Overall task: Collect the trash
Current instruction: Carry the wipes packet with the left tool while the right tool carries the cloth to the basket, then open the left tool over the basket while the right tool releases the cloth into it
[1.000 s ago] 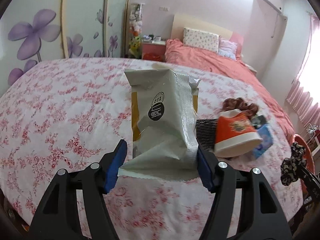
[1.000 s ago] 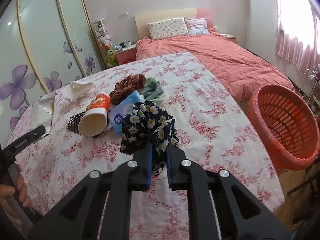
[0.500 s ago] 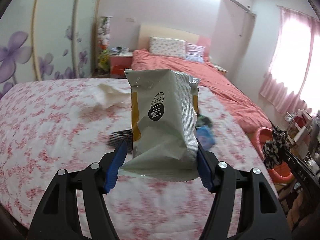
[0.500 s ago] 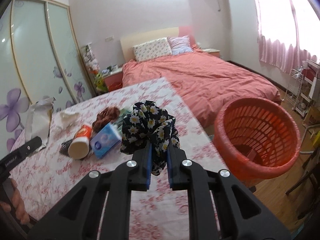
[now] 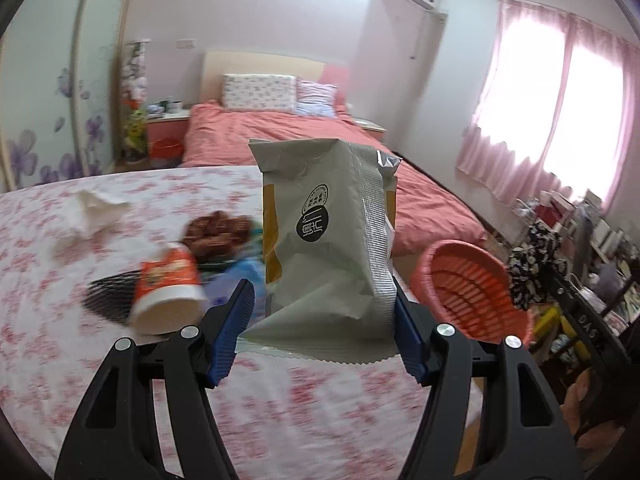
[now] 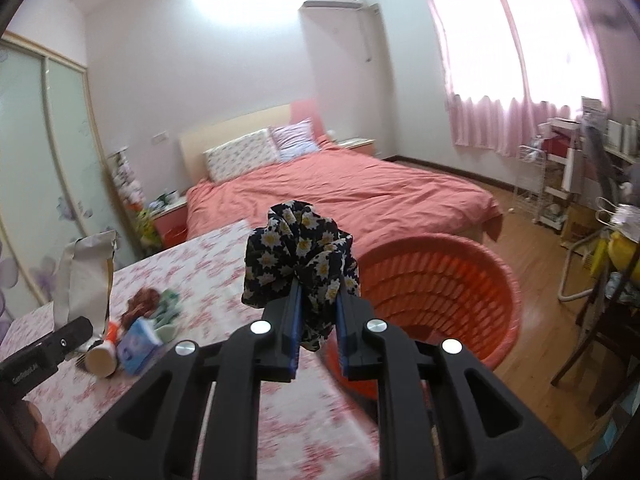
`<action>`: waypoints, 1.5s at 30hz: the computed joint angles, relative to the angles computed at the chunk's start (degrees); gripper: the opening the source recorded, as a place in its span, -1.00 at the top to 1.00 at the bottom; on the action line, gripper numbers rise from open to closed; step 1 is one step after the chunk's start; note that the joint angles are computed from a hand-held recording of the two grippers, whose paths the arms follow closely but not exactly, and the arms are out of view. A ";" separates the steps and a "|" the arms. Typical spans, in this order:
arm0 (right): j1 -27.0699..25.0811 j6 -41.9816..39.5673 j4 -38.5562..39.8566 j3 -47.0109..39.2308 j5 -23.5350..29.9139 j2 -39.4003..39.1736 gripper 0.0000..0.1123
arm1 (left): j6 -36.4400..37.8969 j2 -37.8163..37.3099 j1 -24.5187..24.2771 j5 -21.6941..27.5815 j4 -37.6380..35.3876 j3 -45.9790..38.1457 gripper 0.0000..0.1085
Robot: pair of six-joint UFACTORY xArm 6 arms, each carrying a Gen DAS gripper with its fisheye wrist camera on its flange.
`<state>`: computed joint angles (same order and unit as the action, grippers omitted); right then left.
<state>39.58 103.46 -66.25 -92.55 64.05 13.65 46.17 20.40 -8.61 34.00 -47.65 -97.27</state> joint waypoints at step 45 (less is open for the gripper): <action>-19.12 14.82 -0.53 26.39 -18.62 -12.49 0.17 | -9.04 18.44 -16.09 13.94 12.23 -20.85 -0.43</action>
<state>20.46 118.28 -66.77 -66.16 45.42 1.16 37.13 38.83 -24.71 47.94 -35.42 -118.12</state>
